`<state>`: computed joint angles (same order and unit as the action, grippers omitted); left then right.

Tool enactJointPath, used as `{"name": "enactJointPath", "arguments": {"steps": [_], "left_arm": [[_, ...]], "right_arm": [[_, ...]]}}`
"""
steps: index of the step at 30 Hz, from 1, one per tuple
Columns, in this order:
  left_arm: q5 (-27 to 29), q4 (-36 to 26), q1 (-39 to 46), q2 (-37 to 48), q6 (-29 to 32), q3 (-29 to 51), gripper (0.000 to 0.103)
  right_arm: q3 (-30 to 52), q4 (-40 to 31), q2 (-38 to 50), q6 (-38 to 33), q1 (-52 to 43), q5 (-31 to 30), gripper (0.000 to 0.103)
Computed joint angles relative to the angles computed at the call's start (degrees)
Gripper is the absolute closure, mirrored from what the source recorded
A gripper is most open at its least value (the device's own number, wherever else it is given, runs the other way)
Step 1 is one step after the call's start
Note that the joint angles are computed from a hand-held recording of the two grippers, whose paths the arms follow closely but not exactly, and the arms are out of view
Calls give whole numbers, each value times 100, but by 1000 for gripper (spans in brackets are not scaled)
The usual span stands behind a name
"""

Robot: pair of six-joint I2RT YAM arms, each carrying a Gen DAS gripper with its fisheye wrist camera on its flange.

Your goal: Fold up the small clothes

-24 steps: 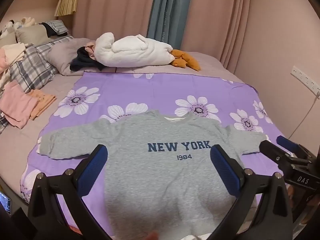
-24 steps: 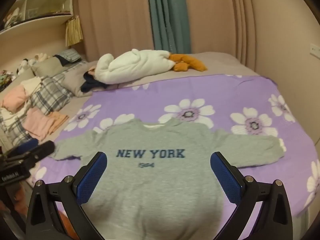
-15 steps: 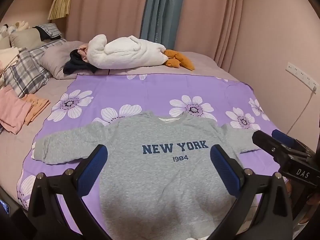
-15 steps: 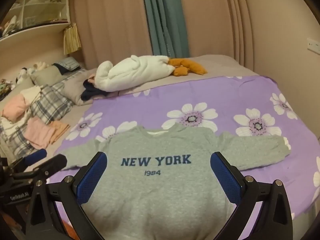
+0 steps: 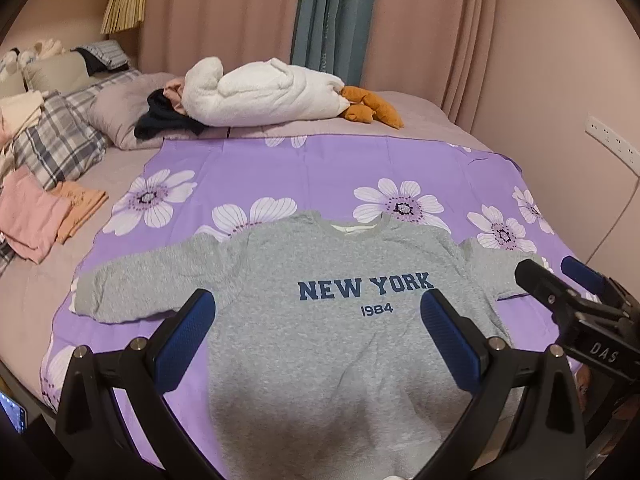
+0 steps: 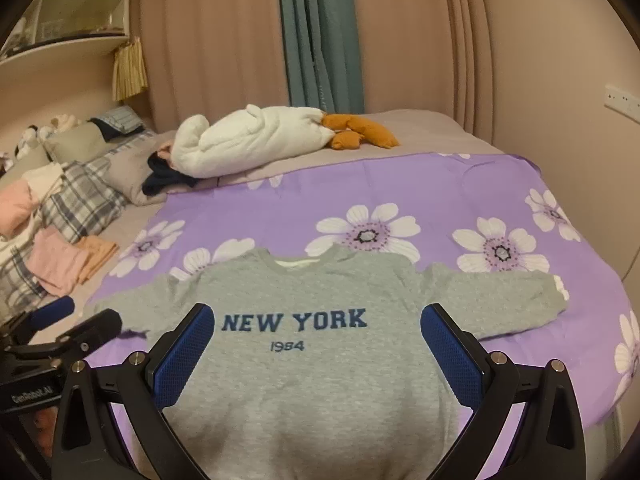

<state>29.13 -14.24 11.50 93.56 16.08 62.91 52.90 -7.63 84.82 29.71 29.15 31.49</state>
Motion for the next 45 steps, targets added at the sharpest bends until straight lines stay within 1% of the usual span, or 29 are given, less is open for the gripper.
{"name": "enactJointPath", "arguments": {"steps": [4, 7, 14, 18, 23, 26, 30, 35, 41, 45], "left_arm": [[66, -123, 23, 96, 2, 76, 0], [268, -325, 94, 219, 23, 237, 0], [500, -543, 174, 330, -45, 431, 0], [578, -634, 220, 377, -67, 488, 0], [601, -859, 241, 468, 55, 603, 0], [571, -866, 242, 451, 47, 595, 0], [661, -880, 295, 431, 26, 573, 0], [718, -915, 311, 434, 43, 578, 0], [765, -944, 295, 448, 91, 564, 0], [786, -1039, 281, 485, 120, 616, 0]], "right_arm": [[129, -181, 121, 28, -4, 15, 1], [140, -203, 133, 67, -36, -165, 1], [251, -312, 199, 211, 4, -88, 1], [290, -348, 215, 268, -55, -158, 1], [239, -320, 190, 348, -67, -197, 1], [149, -173, 139, 315, -80, -292, 1], [101, -71, 93, 296, -90, -333, 1], [137, -102, 112, 344, -106, -327, 1], [144, -149, 127, 409, -259, -743, 1], [175, -245, 166, 455, -247, -628, 1]]}}
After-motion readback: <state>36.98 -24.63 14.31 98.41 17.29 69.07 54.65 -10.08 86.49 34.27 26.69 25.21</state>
